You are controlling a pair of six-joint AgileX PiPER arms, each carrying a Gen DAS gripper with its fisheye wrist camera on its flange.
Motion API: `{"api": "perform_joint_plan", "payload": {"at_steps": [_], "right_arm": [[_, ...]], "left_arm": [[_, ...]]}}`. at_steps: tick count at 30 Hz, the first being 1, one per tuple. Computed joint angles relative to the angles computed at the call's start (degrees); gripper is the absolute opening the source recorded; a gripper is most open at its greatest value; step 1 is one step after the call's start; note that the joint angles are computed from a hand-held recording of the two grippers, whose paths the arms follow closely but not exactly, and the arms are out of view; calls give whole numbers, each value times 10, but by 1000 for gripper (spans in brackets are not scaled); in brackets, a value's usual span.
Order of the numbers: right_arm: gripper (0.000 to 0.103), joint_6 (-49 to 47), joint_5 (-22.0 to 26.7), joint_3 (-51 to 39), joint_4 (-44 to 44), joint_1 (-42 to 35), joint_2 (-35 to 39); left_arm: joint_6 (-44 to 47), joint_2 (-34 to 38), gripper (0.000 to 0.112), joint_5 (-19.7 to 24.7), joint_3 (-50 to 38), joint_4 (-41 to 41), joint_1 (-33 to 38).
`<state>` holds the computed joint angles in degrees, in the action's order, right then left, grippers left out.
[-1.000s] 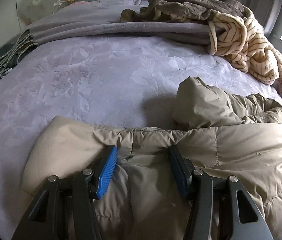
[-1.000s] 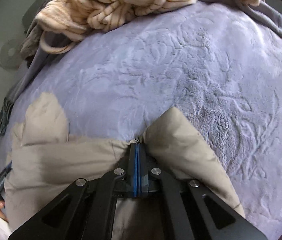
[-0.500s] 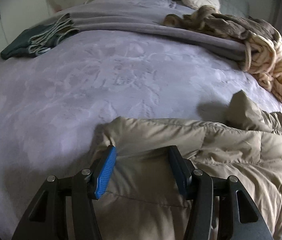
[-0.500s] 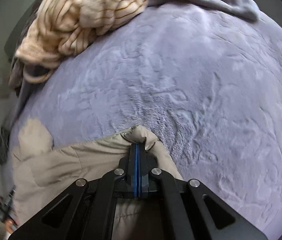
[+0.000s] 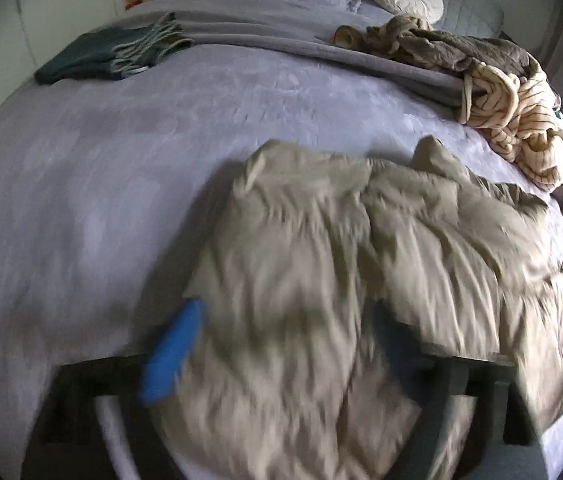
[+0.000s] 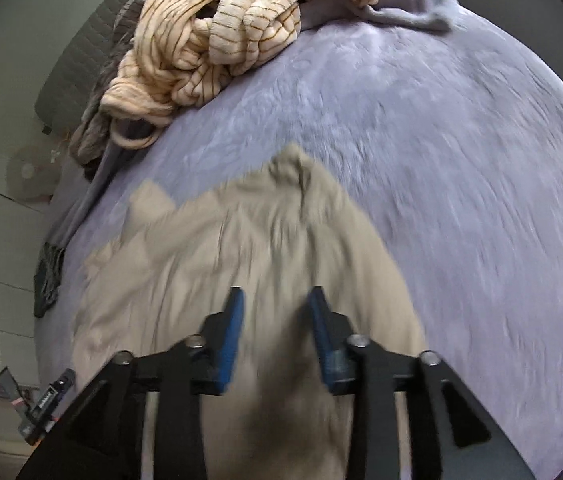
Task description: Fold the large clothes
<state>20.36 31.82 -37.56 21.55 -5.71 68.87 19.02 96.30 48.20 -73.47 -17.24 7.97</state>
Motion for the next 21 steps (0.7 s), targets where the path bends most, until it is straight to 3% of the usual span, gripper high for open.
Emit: {"api": "perform_joint_plan", "payload": {"at_steps": [3,5,11,16,17,20,21], "right_arm": [[42,89,19,36,-44,49,-66],[43,133,31,58,-58,76,-104],[58,306,56,115,-134,170,-204],[66,383,23,165,-147,228,-227],[75,385,9,174,-139,234,-224],[78,393,-39,200,-120,253,-215],[84,383,-55,207,-104,253,-209]], "left_arm": [[20,-58,96,5,61,-1,12],[24,-80,103,17,86,5,17],[57,-120,103,56,145,-18,51],[24,-115,103,45,171,2,66],[29,-110,103,46,175,-4,72],[69,-89,103,69,178,-50,97],[85,-83,103,78,178,-73,109]]}}
